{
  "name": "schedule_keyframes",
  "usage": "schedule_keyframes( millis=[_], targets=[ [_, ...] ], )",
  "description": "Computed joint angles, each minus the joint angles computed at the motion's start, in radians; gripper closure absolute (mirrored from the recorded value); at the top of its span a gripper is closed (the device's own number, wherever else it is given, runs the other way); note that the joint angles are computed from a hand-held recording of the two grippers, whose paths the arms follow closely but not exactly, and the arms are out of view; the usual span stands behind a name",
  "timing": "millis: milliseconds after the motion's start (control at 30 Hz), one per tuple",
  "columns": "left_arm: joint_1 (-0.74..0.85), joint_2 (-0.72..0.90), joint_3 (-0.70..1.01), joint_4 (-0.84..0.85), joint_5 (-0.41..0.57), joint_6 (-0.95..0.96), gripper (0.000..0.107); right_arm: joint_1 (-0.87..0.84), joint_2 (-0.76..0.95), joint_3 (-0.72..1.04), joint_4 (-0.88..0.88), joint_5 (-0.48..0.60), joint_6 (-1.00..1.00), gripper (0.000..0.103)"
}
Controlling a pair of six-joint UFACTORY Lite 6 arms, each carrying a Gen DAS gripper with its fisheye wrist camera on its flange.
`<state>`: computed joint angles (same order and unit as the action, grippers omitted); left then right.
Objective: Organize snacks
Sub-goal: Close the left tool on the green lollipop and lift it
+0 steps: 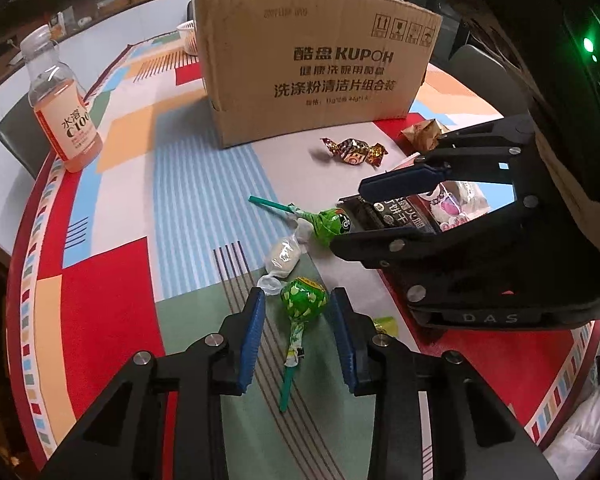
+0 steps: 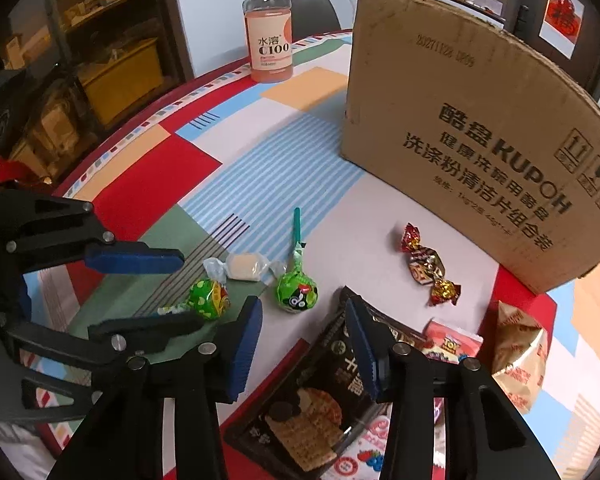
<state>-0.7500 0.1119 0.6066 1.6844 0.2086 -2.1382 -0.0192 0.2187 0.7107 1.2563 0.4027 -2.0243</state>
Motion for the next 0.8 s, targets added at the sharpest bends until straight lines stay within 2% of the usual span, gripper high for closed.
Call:
schedule_keyframes(
  millis=[300,400,533,633,800],
  targets=[
    [0.046,0.073,0.03,0.356,-0.04,-0.339,0.08,0.03,0.063,0.046,0.017,-0.012,0.005,0.065],
    [0.055,0.074,0.03,0.425,-0.047,-0.412,0.08,0.035,0.086,0.061,-0.014,-0.009,0.04,0.07],
    [0.052,0.056,0.016,0.392,-0.039,-0.394,0.081,0.041,0.111,0.067,-0.012,-0.012,0.046,0.076],
    [0.053,0.036,-0.001,0.411,-0.033,-0.426,0.081,0.038,0.104,0.056,0.015,-0.011,0.021,0.076],
    [0.039,-0.016,-0.031,0.33,-0.011,-0.382,0.081,0.024,0.09,0.038,0.039,0.003,0.001,0.077]
  ],
)
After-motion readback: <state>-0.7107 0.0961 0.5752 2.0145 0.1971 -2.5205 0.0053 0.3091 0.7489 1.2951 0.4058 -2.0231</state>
